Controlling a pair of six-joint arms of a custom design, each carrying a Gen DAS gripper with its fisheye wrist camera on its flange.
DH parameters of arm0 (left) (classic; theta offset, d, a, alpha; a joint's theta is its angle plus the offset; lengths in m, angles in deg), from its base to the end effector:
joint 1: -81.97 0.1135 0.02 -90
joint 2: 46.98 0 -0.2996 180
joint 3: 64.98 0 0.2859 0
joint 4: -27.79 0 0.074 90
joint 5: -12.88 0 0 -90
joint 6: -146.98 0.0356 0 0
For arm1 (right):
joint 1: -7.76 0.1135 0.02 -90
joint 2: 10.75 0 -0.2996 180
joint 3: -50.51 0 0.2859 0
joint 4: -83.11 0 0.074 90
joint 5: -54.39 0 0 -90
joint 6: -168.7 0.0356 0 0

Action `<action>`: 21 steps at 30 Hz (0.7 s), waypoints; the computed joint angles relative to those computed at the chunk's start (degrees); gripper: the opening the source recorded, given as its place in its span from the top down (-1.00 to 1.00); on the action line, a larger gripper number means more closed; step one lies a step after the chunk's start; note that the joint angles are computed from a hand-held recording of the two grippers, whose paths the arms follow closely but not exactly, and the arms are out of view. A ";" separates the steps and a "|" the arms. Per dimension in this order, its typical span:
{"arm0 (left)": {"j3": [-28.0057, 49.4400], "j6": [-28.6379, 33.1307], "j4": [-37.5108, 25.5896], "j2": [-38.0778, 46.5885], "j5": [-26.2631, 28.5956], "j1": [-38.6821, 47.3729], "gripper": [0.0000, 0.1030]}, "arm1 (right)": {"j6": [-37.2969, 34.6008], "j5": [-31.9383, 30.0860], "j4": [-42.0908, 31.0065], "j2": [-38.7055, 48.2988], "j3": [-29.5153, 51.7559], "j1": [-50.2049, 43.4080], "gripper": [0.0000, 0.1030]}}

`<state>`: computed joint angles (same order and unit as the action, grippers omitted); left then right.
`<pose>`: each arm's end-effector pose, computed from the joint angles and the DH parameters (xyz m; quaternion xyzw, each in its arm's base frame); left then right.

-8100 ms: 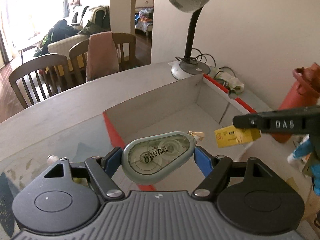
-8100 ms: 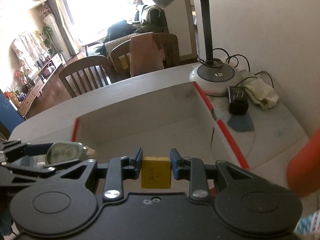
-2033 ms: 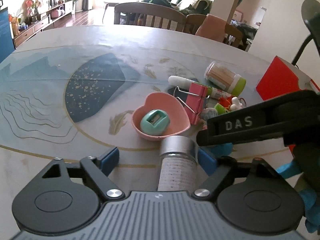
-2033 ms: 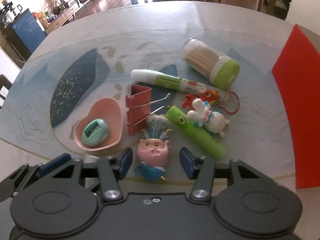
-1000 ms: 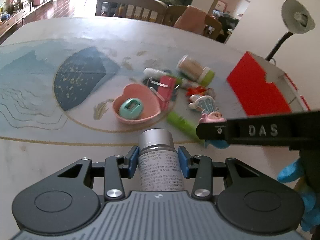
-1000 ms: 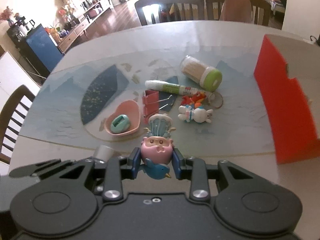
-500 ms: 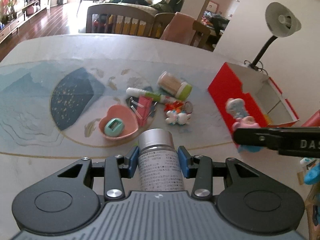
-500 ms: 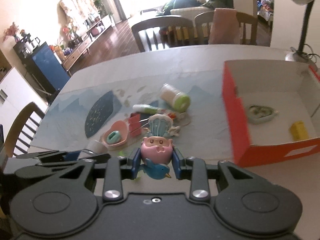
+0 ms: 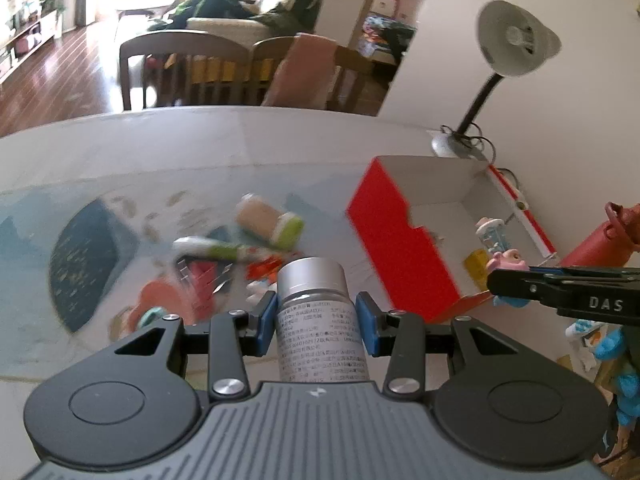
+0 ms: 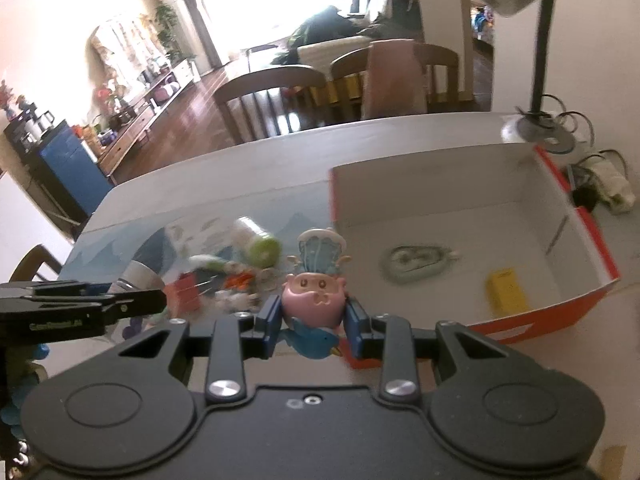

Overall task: Organize rigid objects
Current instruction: 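Carry the silver can and pink pig figure into the red box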

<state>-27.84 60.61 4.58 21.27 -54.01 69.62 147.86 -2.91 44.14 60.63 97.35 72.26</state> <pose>0.2080 -0.0599 0.1573 0.1904 0.9150 -0.2129 0.2848 0.1167 0.2000 0.1856 0.1024 0.9306 0.0943 0.3384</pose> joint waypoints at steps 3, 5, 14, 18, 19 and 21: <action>1.85 -3.92 1.47 1.73 -3.20 -6.52 0.19 | -1.69 -0.89 -0.58 -4.92 -3.62 -3.15 0.38; 3.03 -6.36 2.81 3.29 -5.67 -11.00 0.19 | -3.20 -1.33 -0.99 -7.44 -5.77 -5.33 0.38; 11.99 -15.10 7.56 17.27 -13.52 -27.93 0.19 | -19.07 -9.47 1.36 -17.79 -14.45 -23.29 0.38; 17.87 -17.41 7.94 24.82 -16.33 -33.06 0.19 | -27.82 -14.07 5.10 -17.43 -16.34 -33.12 0.38; 19.51 -17.63 7.91 26.73 -17.17 -34.24 0.19 | -29.76 -15.26 6.04 -17.04 -16.62 -35.36 0.38; 22.49 -18.20 7.81 30.20 -18.61 -36.09 0.19 | -33.73 -17.98 8.80 -15.57 -17.27 -40.17 0.38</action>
